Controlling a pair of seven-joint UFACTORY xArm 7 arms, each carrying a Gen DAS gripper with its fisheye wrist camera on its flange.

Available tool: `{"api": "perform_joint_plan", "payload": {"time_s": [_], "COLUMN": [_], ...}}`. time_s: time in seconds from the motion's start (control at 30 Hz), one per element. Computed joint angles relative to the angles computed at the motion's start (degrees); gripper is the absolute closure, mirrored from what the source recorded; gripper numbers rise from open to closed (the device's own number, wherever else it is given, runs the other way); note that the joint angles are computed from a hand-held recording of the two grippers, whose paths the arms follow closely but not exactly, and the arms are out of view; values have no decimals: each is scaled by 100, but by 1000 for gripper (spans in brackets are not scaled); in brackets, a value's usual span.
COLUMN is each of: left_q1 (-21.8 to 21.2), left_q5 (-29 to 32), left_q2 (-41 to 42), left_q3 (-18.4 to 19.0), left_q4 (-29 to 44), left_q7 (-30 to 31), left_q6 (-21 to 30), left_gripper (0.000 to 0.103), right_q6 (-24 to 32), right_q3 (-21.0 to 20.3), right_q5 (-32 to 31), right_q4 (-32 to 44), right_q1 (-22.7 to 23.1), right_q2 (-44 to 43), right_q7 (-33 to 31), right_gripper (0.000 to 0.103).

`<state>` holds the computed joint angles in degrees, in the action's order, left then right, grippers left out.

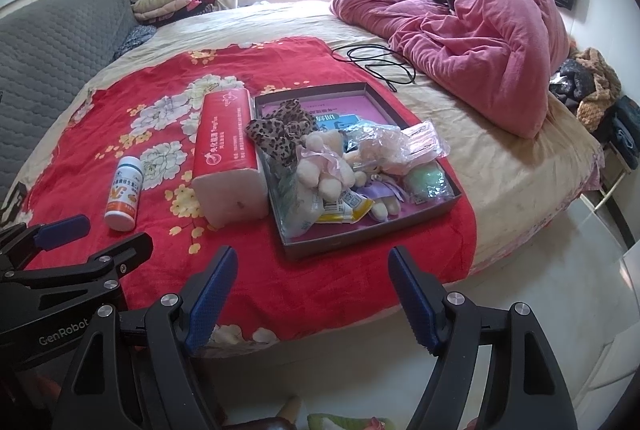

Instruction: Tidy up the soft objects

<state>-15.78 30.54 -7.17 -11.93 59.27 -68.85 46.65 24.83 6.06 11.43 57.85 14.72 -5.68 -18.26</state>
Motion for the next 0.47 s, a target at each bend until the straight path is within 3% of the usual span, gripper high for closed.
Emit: {"api": "perform_joint_plan", "payload": {"time_s": [0.47], "left_q1": [-12], "left_q5": [-30], "left_q2": [8], "left_q3": [22], "left_q4": [0], "left_q7": [28], "left_q6": [45], "left_gripper": [26], "right_q6": [39], "right_q3": [5], "right_q5": [-43], "right_q4": [5], "right_q1": [6], "right_q2": [-7], "right_q7": [29], "right_gripper": [25]}}
